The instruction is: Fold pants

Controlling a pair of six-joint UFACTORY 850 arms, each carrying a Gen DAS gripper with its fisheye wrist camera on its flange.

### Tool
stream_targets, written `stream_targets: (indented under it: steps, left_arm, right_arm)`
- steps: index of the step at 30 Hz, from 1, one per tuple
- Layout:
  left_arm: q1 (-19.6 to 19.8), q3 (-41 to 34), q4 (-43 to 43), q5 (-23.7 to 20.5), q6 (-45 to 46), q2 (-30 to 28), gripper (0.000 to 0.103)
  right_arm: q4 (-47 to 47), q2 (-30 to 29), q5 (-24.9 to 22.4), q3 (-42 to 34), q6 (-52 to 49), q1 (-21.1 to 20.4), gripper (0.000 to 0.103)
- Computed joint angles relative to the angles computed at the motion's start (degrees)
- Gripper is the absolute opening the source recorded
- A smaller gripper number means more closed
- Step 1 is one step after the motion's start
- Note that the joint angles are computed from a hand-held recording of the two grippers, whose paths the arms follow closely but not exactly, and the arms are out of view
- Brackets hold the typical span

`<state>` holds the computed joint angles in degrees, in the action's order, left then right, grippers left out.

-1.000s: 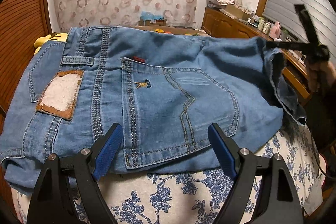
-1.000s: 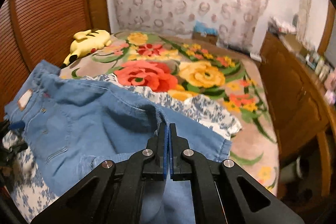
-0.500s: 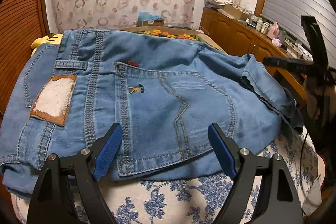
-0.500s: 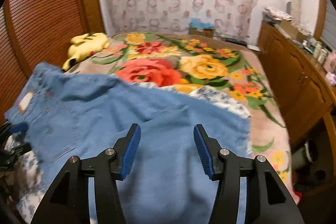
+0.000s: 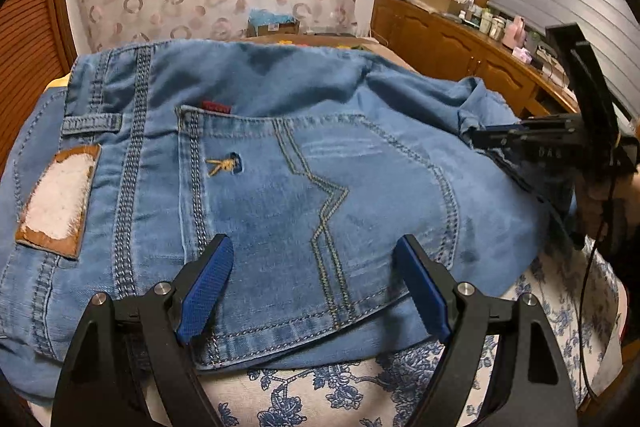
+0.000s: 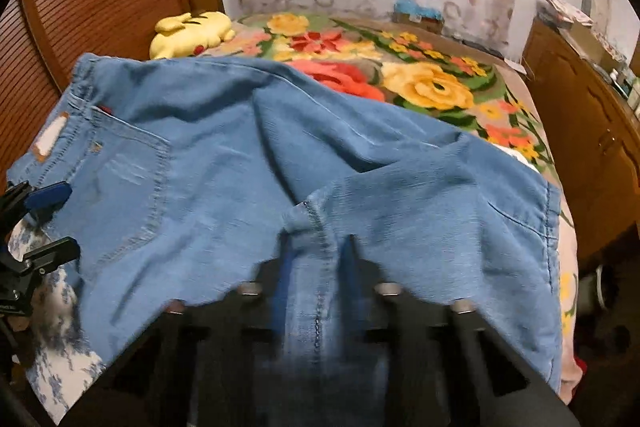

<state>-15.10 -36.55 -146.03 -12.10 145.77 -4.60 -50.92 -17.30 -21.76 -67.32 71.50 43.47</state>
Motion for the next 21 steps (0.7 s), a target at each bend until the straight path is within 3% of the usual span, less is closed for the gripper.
stream_targets:
  steps: [2,4,8,13,21]
  left_arm:
    - [0.1,0.3,0.3,-0.3,0.1,0.2,0.084]
    - [0.1,0.4,1.3,-0.3,-0.9,0.3,0.084]
    - [0.1,0.3,1.9,-0.1,-1.6,0.3,0.084]
    - [0.1,0.4,2.1,-0.2,-1.9,0.4,0.084]
    - [0.0,0.6,0.9,-0.4,-1.0,0.4,0.084]
  right_arm:
    - [-1.3,1.8,2.0,1.2,1.3,-0.9,0.006]
    - [-9.1,4.0,2.0,3.0,9.0,-1.1,0.006]
    - [-19.4,8.7,-1.2,5.4,18.3,-2.1,0.006]
    - [-20.7,11.7,-6.6,6.6,18.7,-4.7,0.006]
    - [-17.5,9.7,-5.0,5.9,20.9,-9.4,0.006]
